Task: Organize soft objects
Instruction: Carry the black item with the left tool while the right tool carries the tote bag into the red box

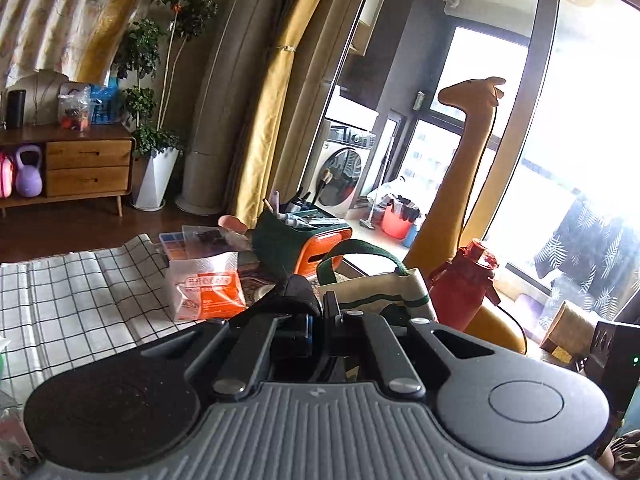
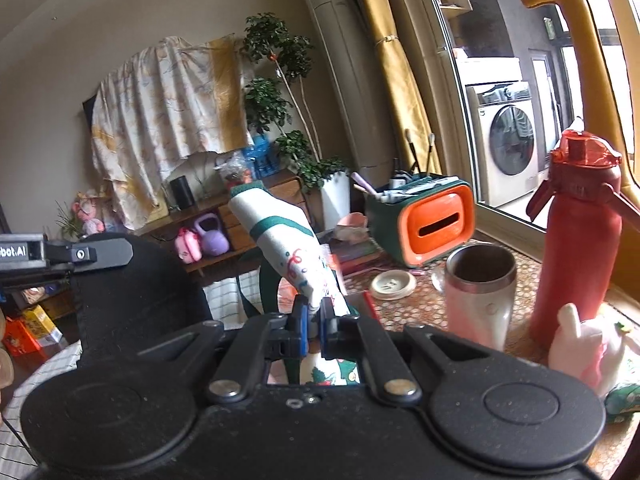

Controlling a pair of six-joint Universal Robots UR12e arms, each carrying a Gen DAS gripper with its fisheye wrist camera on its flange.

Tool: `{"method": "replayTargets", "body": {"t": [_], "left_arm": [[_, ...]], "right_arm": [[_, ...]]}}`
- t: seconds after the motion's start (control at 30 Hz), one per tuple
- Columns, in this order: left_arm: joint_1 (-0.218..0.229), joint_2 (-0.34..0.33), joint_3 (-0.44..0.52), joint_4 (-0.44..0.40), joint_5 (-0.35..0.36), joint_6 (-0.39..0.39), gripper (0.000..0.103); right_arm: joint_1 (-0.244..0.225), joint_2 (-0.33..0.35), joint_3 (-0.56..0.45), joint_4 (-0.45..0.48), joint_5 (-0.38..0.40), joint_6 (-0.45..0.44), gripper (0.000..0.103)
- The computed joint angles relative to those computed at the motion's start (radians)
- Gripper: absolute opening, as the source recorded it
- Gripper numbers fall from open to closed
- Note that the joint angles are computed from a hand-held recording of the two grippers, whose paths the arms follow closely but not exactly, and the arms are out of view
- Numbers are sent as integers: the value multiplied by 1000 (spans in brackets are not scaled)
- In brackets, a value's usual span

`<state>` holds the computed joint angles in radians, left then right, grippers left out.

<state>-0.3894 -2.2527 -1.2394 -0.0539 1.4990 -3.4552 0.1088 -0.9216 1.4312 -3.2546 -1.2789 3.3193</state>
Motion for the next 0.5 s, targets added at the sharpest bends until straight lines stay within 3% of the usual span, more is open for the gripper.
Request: {"method": "replayTargets", "body": {"t": [0.2,0.5], "left_arm": [[14,-49,35,-4,-71,-24,5],[33,-83,34,-91,-50,-61,5]], "right_arm": [[0,25,-20,19,-22,-8,5],[21,64,-72,73,-5,-48,5]]}}
